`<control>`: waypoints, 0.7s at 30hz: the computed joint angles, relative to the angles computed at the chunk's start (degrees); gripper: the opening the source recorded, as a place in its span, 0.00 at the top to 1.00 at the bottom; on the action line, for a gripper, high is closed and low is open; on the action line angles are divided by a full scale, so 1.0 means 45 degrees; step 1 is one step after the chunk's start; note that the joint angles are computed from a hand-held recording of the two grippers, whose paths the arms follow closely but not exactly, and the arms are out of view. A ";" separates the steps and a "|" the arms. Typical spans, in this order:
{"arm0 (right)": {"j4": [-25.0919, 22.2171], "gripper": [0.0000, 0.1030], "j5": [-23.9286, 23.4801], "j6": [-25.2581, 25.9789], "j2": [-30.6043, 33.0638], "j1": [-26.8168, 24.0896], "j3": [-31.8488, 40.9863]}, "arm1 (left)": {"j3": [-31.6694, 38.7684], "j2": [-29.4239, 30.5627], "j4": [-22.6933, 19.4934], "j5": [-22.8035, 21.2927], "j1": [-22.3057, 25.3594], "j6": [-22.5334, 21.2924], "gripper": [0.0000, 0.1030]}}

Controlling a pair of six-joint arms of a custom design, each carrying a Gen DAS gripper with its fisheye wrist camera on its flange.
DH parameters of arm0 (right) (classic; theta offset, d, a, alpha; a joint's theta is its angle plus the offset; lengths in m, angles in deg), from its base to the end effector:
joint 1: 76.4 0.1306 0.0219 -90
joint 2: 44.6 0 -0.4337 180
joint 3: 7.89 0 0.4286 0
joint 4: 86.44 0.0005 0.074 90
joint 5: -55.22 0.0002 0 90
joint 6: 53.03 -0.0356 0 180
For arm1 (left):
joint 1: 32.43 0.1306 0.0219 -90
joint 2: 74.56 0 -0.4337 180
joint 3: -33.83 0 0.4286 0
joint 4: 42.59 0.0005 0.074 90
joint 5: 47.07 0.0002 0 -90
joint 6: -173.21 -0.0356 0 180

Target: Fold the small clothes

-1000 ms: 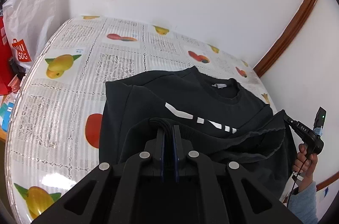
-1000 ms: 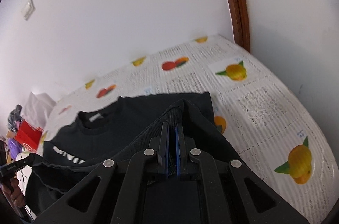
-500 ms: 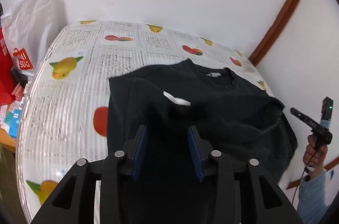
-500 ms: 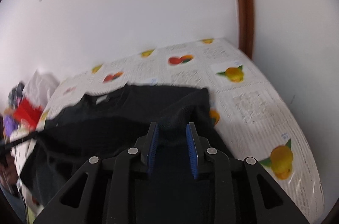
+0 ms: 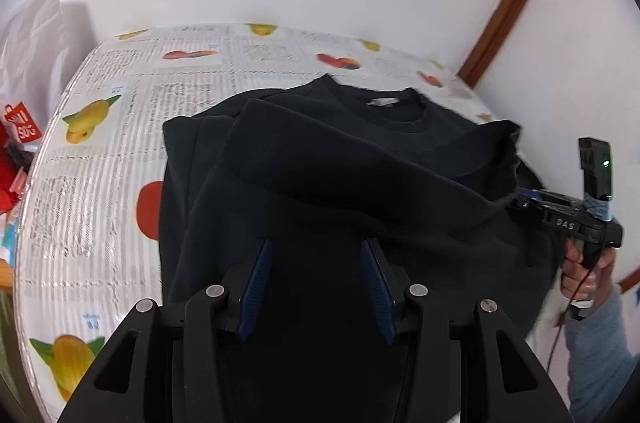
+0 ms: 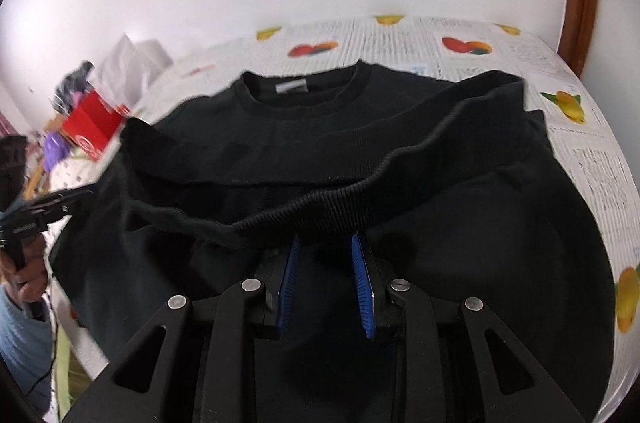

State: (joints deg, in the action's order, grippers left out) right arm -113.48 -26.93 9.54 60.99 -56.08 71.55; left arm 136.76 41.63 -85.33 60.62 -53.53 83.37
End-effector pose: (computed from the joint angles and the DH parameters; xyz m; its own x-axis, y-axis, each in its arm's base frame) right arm 0.5537 0.1993 0.2718 -0.7895 0.1943 -0.5822 0.1086 0.9778 0.1790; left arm 0.6403 -0.2592 0.3319 -0.7749 0.2961 -0.5585 0.4993 0.8285 -0.2535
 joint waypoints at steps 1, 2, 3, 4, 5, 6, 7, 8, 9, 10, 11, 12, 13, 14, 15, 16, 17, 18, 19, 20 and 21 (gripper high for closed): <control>-0.0153 0.74 -0.0084 -0.0018 0.0228 -0.0079 0.0260 | 0.0182 0.0163 -0.0103 -0.0017 0.0010 0.0053 0.57; -0.0196 0.74 -0.0158 -0.0061 0.0383 -0.0164 0.0437 | 0.0362 0.0324 -0.0219 0.0055 0.0041 0.0118 0.57; -0.0121 0.74 -0.0162 -0.0148 0.0564 -0.0297 0.0625 | 0.0467 0.0417 -0.0293 0.0078 0.0062 0.0154 0.57; -0.0162 0.74 -0.0039 -0.0249 0.0722 -0.0381 0.0808 | 0.0603 0.0534 -0.0367 0.0078 0.0095 0.0205 0.57; -0.0324 0.74 0.0163 -0.0385 0.0883 -0.0469 0.1006 | 0.0636 0.0571 -0.0377 0.0086 0.0119 0.0221 0.57; -0.0665 0.75 0.0430 -0.0604 0.1153 -0.0609 0.1330 | 0.0683 0.0608 -0.0378 0.0104 0.0144 0.0246 0.57; -0.0741 0.76 0.0387 -0.0712 0.1225 -0.0727 0.1409 | 0.0748 0.0643 -0.0351 0.0121 0.0177 0.0278 0.57; -0.0662 0.78 0.0207 -0.0803 0.1244 -0.0855 0.1424 | 0.0783 0.0654 -0.0308 0.0119 0.0188 0.0287 0.57; -0.0684 0.78 0.0123 -0.0773 0.1242 -0.0908 0.1475 | 0.0812 0.0649 -0.0195 0.0068 0.0205 0.0256 0.57; -0.0733 0.78 0.0193 -0.0651 0.1204 -0.0913 0.1508 | 0.0835 0.0645 -0.0106 -0.0040 0.0205 0.0209 0.57; -0.0700 0.78 0.0400 -0.0479 0.1099 -0.0898 0.1454 | 0.0877 0.0648 -0.0001 -0.0221 0.0203 0.0128 0.56; -0.0494 0.76 0.0784 -0.0223 0.0897 -0.0855 0.1288 | 0.0928 0.0657 0.0092 -0.0439 0.0192 0.0034 0.56; -0.0192 0.74 0.1152 0.0021 0.0634 -0.0841 0.1041 | 0.1006 0.0688 0.0187 -0.0629 0.0189 -0.0066 0.54; 0.0034 0.73 0.1433 0.0148 0.0433 -0.0846 0.0843 | 0.1148 0.0757 0.0200 -0.0707 0.0214 -0.0168 0.53; 0.0280 0.71 0.1812 0.0271 0.0124 -0.0896 0.0544 | 0.1301 0.0844 0.0168 -0.0793 0.0223 -0.0228 0.52; 0.0398 0.68 0.2048 0.0324 -0.0049 -0.0958 0.0368 | 0.1507 0.0969 0.0075 -0.0916 0.0226 -0.0291 0.52; 0.0501 0.59 0.2270 0.0349 -0.0196 -0.1036 0.0201 | 0.1703 0.1095 -0.0015 -0.1017 0.0222 -0.0367 0.52; 0.0578 0.50 0.2429 0.0313 -0.0329 -0.1209 0.0035 | 0.1894 0.1230 -0.0087 -0.1069 0.0215 -0.0449 0.52; 0.0558 0.47 0.2484 0.0220 -0.0367 -0.1329 -0.0035 | 0.2119 0.1391 -0.0221 -0.1061 0.0206 -0.0571 0.52; 0.0484 0.46 0.2531 0.0111 -0.0359 -0.1457 -0.0064 | 0.2346 0.1556 -0.0407 -0.1064 0.0189 -0.0688 0.52; 0.0297 0.45 0.2542 -0.0003 -0.0254 -0.1631 -0.0015 | 0.2558 0.1721 -0.0574 -0.1160 0.0165 -0.0780 0.52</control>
State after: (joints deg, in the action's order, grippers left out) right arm -112.15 -15.49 9.53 59.84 -63.42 71.49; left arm 148.27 49.38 -87.91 55.40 -52.78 79.86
